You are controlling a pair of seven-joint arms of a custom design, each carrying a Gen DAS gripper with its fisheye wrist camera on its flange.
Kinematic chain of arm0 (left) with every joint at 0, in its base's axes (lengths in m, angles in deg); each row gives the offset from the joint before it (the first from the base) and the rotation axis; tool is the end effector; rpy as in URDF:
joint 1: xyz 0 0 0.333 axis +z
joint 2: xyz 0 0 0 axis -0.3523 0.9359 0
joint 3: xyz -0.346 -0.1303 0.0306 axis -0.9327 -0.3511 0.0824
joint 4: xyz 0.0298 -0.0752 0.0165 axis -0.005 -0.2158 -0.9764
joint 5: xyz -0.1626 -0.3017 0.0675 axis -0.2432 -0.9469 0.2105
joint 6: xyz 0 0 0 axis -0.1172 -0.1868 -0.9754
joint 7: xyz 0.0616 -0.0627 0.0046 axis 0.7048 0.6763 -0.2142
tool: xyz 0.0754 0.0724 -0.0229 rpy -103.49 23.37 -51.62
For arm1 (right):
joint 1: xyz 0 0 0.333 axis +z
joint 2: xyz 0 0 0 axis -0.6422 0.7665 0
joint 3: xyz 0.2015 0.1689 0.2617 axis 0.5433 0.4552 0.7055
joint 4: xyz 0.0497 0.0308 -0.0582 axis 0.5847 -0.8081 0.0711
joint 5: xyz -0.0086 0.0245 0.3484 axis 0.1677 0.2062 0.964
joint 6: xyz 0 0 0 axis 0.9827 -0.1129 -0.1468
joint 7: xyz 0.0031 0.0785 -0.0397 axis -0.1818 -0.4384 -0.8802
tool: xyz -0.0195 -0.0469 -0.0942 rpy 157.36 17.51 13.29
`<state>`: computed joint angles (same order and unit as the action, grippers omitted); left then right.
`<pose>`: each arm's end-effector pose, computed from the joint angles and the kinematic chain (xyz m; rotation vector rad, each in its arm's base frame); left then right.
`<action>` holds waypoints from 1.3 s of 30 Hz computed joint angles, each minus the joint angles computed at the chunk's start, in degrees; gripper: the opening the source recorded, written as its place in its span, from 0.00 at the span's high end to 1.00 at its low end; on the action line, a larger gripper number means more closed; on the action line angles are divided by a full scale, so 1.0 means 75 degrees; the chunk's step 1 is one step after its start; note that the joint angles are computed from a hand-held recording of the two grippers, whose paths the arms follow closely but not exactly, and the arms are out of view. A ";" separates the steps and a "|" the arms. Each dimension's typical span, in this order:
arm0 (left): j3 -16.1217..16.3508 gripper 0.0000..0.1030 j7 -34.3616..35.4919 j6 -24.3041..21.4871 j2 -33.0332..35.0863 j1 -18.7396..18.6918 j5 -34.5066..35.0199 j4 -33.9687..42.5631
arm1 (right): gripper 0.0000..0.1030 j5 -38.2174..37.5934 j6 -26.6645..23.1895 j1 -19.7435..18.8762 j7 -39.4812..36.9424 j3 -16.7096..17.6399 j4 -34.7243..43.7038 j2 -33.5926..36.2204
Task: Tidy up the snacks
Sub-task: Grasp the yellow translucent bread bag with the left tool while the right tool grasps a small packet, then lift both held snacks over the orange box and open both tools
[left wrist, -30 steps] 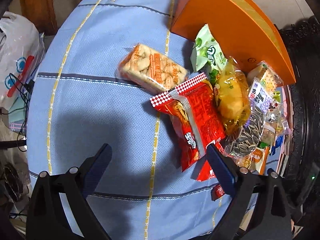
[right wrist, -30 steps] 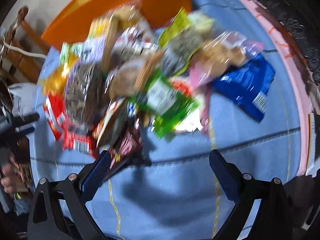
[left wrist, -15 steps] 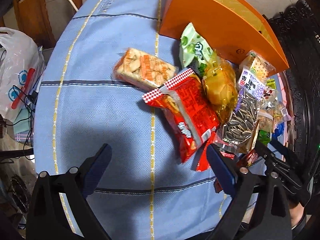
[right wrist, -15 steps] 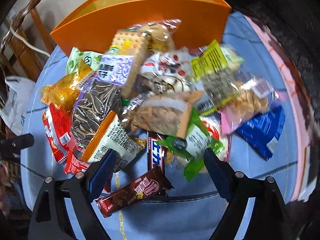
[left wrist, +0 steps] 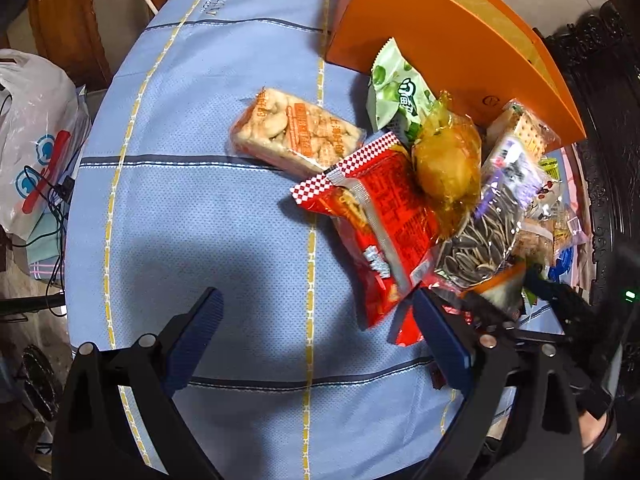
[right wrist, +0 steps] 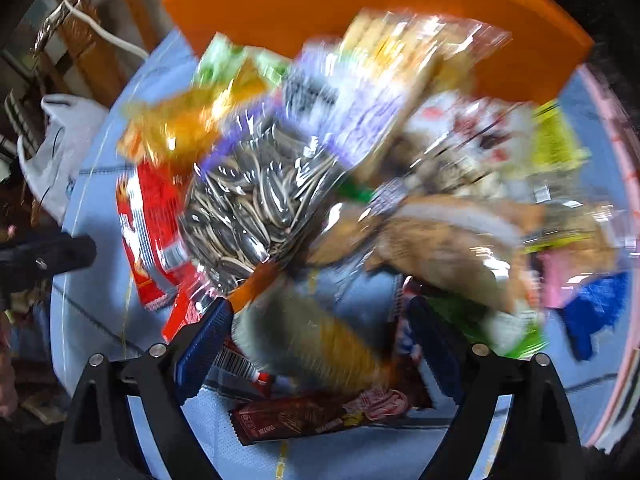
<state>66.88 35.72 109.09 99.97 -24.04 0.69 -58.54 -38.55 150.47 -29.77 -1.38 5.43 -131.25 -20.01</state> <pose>0.5821 -0.1461 0.4435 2.4863 -1.8360 0.3833 0.6499 0.1155 0.4096 -2.4769 1.5582 -0.0759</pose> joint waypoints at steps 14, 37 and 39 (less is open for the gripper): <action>0.0137 0.10 -0.0236 0.0715 -0.0058 -0.0264 0.0963 0.0104 | 0.66 0.2648 -0.1544 -0.1084 -0.1573 0.0317 0.0435 -0.0555; -0.0325 0.62 0.0504 -0.0261 0.2591 -0.0602 0.0965 0.3439 | 0.65 0.3118 -0.2285 -0.1547 -0.1389 0.0058 0.0665 -0.0344; -0.0473 0.65 0.0604 -0.0130 0.2528 -0.0360 0.0592 0.3281 | 0.65 0.3100 -0.2336 -0.1523 -0.1409 0.0084 0.0769 -0.0307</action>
